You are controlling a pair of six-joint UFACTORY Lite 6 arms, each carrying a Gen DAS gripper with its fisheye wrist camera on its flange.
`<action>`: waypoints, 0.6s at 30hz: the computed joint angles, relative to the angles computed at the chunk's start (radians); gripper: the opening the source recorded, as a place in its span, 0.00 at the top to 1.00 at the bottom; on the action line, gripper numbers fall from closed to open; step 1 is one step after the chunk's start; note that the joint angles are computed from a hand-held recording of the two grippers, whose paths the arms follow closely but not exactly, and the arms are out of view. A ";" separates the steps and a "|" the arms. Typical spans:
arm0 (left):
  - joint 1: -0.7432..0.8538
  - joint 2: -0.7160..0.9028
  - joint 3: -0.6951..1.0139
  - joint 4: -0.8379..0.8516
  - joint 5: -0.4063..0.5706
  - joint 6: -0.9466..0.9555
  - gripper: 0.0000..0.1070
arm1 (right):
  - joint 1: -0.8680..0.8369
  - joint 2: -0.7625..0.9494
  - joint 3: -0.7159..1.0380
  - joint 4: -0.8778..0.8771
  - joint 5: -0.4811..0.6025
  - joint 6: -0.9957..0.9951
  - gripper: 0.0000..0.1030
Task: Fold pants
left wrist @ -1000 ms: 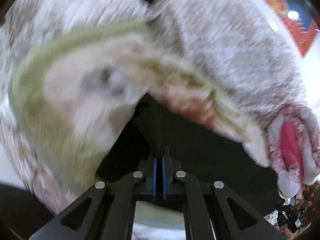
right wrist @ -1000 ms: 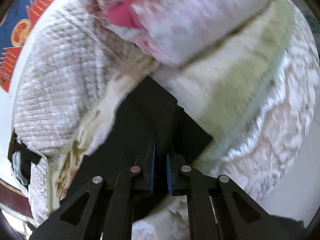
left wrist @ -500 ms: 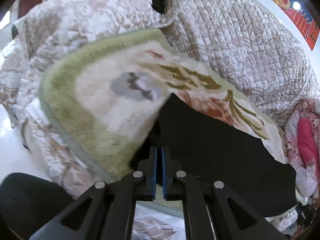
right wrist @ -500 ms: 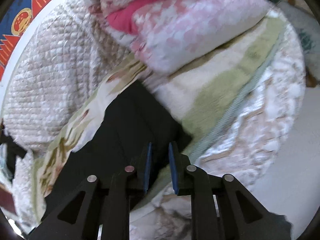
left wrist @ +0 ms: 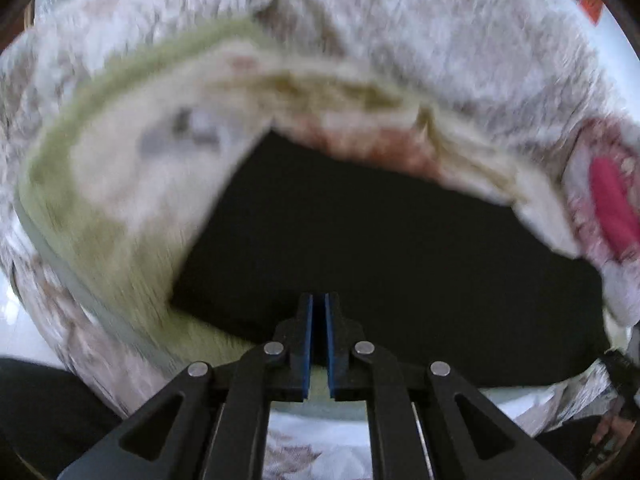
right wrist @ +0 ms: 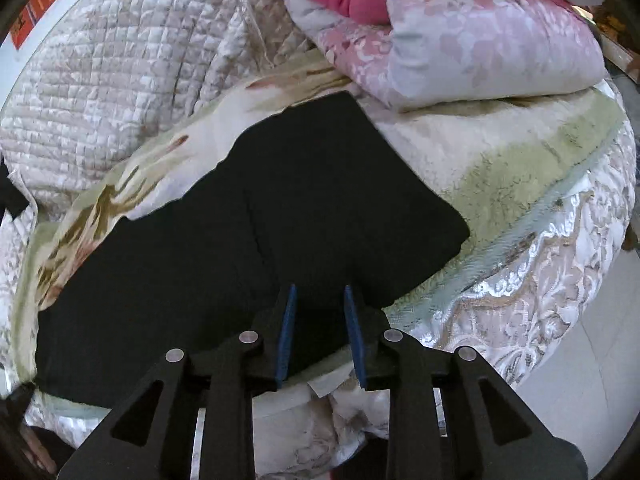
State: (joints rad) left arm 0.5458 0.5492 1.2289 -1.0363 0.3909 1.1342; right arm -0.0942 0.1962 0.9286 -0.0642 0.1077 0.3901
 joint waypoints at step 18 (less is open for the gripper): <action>-0.215 0.390 0.536 0.207 -0.036 -0.207 0.88 | -0.034 0.651 0.849 0.153 0.186 -0.278 0.78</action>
